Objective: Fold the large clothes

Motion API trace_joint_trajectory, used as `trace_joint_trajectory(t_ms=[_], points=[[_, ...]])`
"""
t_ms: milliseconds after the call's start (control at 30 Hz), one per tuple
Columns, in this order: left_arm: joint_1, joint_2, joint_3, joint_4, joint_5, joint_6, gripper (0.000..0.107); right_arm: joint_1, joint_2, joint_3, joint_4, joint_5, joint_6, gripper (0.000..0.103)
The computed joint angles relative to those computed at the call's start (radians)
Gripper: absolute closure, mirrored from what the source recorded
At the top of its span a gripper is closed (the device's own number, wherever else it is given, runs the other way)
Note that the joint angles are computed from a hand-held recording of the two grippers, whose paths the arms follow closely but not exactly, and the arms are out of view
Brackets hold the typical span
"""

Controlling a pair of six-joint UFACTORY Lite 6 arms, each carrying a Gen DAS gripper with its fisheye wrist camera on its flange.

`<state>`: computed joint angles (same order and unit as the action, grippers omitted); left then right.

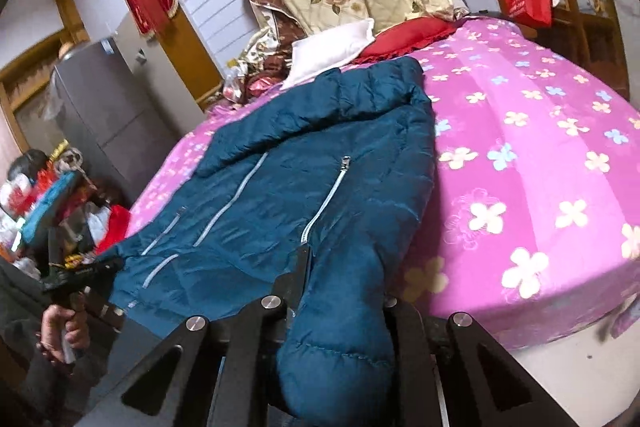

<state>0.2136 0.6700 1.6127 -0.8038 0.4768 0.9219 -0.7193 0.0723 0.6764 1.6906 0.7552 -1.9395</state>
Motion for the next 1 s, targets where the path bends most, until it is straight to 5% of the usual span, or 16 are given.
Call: trace_joint_trajectory(t_ms=[133,233,1000], points=[[-0.079,-0.048,-0.107,0.2,-0.178,-0.145,0.096,-0.009,0.017,0.001,-0.002,0.003,0.003,0.089],[-0.095,-0.044,-0.113,0.291,-0.207,-0.232,0.096,0.009,0.014,-0.006,0.001,-0.037,0.005,0.089],[-0.106,-0.033,-0.112,0.344,-0.211,-0.281,0.096,0.05,0.006,-0.01,0.02,-0.113,-0.006,0.089]])
